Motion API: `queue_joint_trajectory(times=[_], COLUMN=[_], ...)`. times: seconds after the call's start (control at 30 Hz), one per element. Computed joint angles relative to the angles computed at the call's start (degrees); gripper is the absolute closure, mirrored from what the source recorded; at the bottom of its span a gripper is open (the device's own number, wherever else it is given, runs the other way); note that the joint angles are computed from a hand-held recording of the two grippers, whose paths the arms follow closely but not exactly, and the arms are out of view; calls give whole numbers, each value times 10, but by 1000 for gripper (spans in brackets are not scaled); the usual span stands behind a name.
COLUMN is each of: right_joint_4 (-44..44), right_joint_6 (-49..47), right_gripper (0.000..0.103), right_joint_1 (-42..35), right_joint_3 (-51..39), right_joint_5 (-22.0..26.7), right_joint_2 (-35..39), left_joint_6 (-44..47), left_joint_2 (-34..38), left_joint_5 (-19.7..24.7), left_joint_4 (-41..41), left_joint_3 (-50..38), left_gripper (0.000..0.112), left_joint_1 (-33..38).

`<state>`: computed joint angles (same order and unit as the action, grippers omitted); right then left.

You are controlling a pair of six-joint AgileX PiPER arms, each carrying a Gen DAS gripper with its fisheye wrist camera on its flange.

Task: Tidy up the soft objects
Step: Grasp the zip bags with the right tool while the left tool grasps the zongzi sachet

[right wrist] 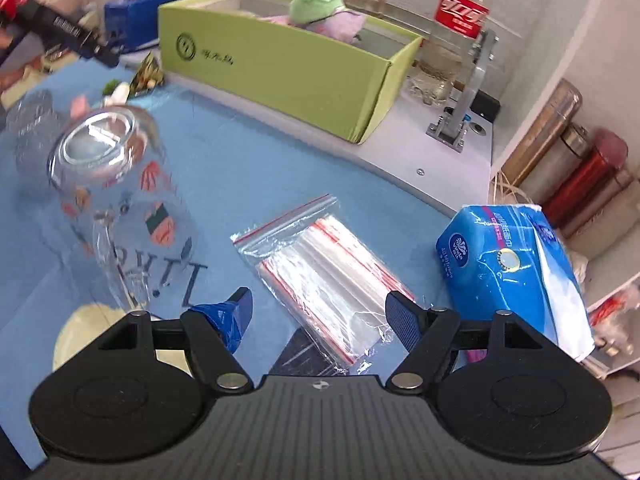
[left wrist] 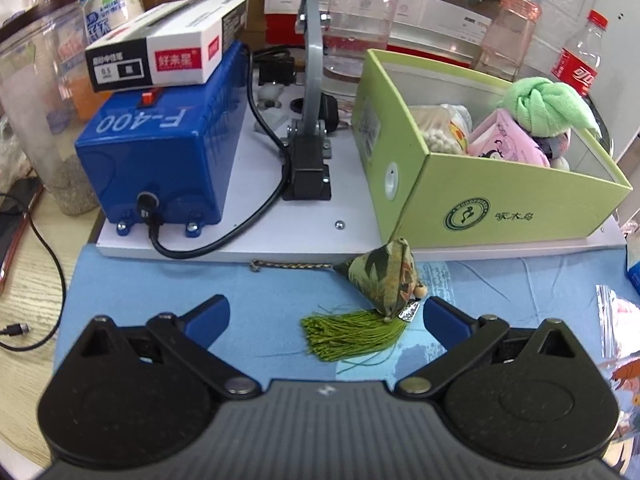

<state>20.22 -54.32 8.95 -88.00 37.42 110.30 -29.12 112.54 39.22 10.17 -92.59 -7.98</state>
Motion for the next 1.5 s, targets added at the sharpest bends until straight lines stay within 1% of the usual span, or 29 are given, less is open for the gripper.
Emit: queue_joint_trajectory(times=[0.1, 0.13, 0.2, 0.27, 0.3, 0.33, 0.37, 0.47, 0.5, 0.53, 0.6, 0.7, 0.77, 0.8, 0.9, 0.93, 1.03, 1.1, 1.13, 1.27, 1.4, 1.5], right_joint_4=[-7, -21, -55, -61, -69, -81, -88, -50, -43, -28, 18, 75, 82, 88, 116, 109, 80, 97, 105, 137, 169, 188], right_joint_6=[-32, -26, -8, 10, 44, 88, 139, 226, 247, 248, 210, 139, 95, 82, 77, 79, 64, 40, 28, 2, -25, -42], right_gripper=[44, 44, 43, 43, 43, 43, 43, 43, 43, 42, 42, 42, 41, 41, 41, 41, 41, 38, 38, 35, 35, 32], right_joint_1=[13, 20, 33, 40, 43, 45, 44, 23, 16, 8, -9, -28, -27, -29, -34, -33, -19, -20, -19, -20, -20, -20], right_joint_3=[-21, -23, -50, -77, -105, -144, -196, -342, -363, -360, -314, -255, -202, -189, -183, -181, -119, -105, -92, -64, -34, -19], right_joint_5=[6, -8, -14, -32, -29, -13, 14, 114, 129, 133, 121, 121, 99, 97, 108, 114, 56, 53, 42, 12, -18, -34], right_joint_2=[20, 26, 50, 73, 91, 114, 145, 225, 236, 235, 212, 181, 153, 146, 142, 140, 109, 104, 99, 90, 80, 76], left_joint_6=[-4, -8, -15, -18, -16, -11, -4, 6, 8, 10, 16, 30, 26, 22, 22, 24, 36, 55, 70, 106, 88, 100], left_joint_2=[2, 1, 0, 2, 3, 3, 2, -4, -6, -7, -6, 0, 2, 2, 1, 0, 1, 5, 9, 47, 88, 118], left_joint_5=[5, 7, 10, 13, 13, 12, 12, 9, 6, 5, 0, 2, 5, 6, 9, 8, 7, 7, 7, 29, 57, 71], left_joint_4=[7, 16, 33, 40, 40, 36, 31, 33, 34, 33, 23, 2, 6, 11, 12, 11, 2, -26, -47, -132, -115, -129], left_joint_3=[-4, -4, -4, -7, -9, -8, -7, 4, 9, 11, 10, 0, -2, -2, 0, 2, 2, -4, -10, -67, -129, -172], left_gripper=[10, 10, 10, 10, 10, 10, 10, 10, 10, 10, 10, 10, 10, 10, 10, 10, 10, 10, 10, 10, 10, 10], left_joint_1=[-3, -5, -10, -14, -15, -15, -14, -16, -16, -16, -12, -8, -11, -13, -15, -15, -12, -5, 0, 20, 10, 6])
